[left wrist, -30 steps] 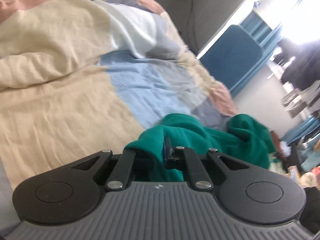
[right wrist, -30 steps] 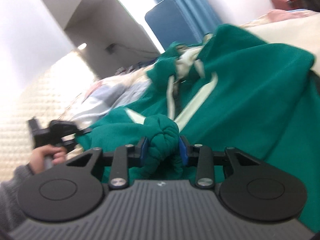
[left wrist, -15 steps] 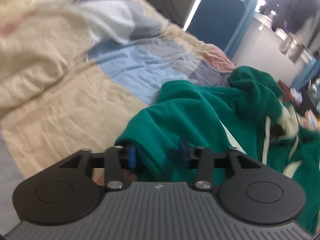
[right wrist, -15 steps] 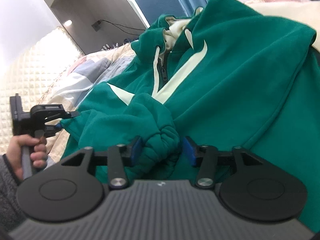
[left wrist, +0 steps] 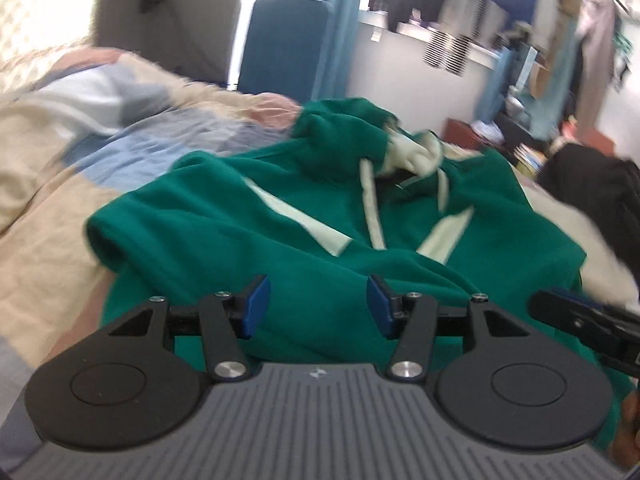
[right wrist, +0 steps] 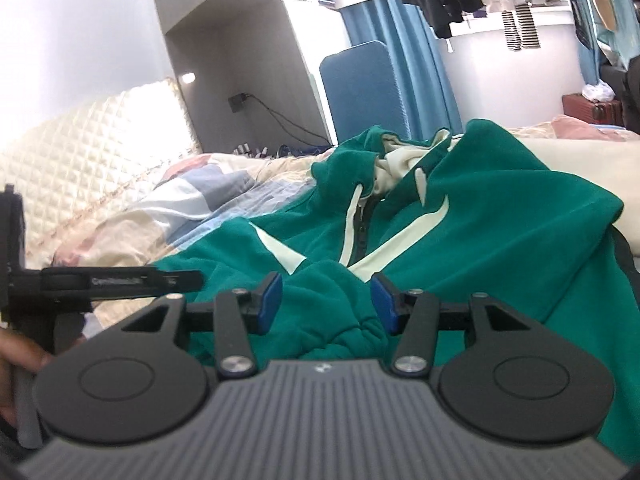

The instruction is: Fold large clothes

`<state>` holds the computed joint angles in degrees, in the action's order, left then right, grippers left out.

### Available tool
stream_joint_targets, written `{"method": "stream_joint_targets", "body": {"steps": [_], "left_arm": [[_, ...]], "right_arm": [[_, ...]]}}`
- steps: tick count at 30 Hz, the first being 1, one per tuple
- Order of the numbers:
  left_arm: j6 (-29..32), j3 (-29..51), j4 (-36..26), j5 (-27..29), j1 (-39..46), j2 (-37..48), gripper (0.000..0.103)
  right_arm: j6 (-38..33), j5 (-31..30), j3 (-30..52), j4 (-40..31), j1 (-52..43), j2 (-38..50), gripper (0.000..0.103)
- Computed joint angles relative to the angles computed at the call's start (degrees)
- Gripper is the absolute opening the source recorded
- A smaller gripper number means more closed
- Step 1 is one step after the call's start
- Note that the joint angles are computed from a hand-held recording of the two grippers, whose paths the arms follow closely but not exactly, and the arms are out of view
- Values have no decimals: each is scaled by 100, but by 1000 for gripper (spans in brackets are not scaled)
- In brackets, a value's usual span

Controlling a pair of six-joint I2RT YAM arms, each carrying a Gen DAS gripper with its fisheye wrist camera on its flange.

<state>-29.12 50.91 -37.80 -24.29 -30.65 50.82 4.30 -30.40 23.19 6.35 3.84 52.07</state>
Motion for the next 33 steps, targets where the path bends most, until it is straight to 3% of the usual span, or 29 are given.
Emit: {"method": "stream_joint_targets", "body": {"steps": [2, 8, 12, 20, 25, 30, 33], "left_arm": [[213, -84, 194, -168, -56, 174, 59], [182, -458, 663, 600, 452, 520, 59], [258, -548, 798, 568, 451, 814, 59], [214, -594, 876, 619, 525, 862, 59], [189, -462, 707, 339, 338, 716, 59], [-102, -299, 349, 249, 235, 305, 61], [-291, -9, 195, 619, 462, 250, 61]], "right_arm": [[-76, 127, 33, 43, 112, 176, 52], [-278, 568, 141, 95, 434, 805, 43], [-496, 1025, 106, 209, 670, 1107, 43], [-474, 1098, 116, 385, 645, 1434, 43], [-397, 964, 73, 300, 548, 1204, 43], [-151, 822, 134, -244, 349, 531, 44], [42, 578, 344, -618, 105, 175, 47]]}}
